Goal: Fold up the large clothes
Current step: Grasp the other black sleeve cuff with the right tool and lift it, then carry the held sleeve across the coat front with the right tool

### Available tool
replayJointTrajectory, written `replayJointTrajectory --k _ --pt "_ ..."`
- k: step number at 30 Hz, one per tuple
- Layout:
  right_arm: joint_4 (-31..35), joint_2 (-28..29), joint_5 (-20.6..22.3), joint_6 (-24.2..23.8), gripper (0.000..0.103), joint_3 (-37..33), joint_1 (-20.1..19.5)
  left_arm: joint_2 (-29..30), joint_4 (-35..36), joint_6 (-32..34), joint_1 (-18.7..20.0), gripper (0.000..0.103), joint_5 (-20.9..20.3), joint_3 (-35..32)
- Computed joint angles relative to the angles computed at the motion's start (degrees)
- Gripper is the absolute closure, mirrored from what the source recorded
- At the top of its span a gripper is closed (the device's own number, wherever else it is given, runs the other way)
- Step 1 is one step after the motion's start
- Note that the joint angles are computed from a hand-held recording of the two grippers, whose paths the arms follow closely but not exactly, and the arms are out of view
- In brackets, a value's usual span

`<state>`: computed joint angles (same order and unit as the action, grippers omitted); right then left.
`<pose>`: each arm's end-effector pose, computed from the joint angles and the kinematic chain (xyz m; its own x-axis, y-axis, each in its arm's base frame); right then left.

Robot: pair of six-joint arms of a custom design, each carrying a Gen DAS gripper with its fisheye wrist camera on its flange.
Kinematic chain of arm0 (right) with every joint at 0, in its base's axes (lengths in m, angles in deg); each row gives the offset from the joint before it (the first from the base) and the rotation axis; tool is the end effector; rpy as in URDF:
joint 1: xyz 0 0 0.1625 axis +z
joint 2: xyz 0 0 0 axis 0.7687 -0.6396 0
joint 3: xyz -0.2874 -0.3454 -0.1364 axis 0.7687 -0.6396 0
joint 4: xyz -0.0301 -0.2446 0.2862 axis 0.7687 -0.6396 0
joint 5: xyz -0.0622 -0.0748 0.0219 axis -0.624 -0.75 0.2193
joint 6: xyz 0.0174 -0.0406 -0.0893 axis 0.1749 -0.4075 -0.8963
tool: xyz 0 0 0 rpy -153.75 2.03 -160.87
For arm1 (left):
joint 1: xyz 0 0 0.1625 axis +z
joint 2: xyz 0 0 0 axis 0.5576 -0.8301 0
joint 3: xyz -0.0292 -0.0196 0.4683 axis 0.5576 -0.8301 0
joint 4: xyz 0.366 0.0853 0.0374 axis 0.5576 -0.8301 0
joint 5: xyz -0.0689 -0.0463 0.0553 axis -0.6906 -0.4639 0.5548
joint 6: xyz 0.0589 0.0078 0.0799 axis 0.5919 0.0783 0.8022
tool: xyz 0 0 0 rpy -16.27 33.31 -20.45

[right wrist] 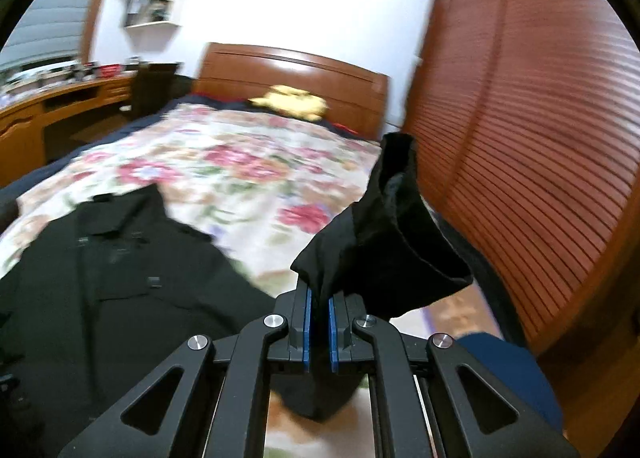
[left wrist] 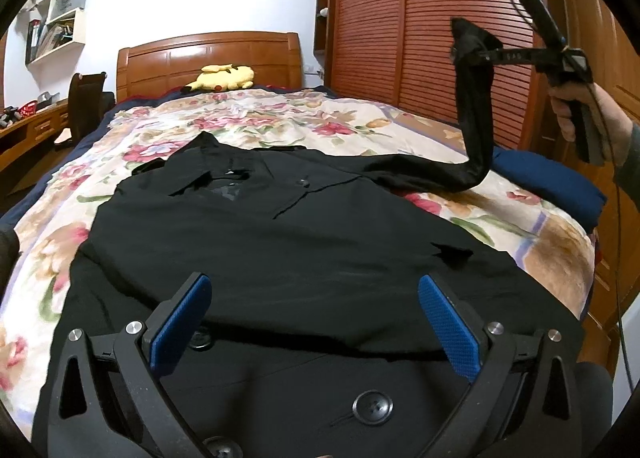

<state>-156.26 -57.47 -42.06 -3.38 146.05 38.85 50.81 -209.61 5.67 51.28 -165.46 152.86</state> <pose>0.0892 -0.7591 0.3504 -0.4847 0.0263 0.8743 -0.8072 0.3715 -0.4587 0.0613 -0.8405 0.2428 -0.5775 0.6544 -0.4881 0.8136 0.4114 -0.4109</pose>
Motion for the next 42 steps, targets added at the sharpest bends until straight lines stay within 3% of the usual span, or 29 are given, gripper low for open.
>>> replayJointTrajectory --k 9,16,32,38,42 --pt "1.36 -0.93 5.88 -3.91 0.097 8.05 1.27 -0.53 -0.51 -0.12 1.25 0.000 0.20 -1.56" --pt "5.02 -0.89 9.25 -5.48 0.097 10.45 1.26 -0.91 -0.35 -0.95 2.65 0.000 0.56 -3.78" --pt "22.03 -4.31 16.21 -6.53 0.097 8.19 0.21 -0.99 -0.23 -3.07 5.24 0.000 0.54 -8.19" --pt "28.26 -5.00 16.37 -5.04 0.097 7.46 -0.46 -0.83 0.17 -4.05 5.77 0.000 0.40 -9.52" --pt "28.16 -4.66 13.52 -4.76 0.081 6.61 -0.55 -0.80 0.35 -4.26 5.96 0.000 0.38 -9.93"
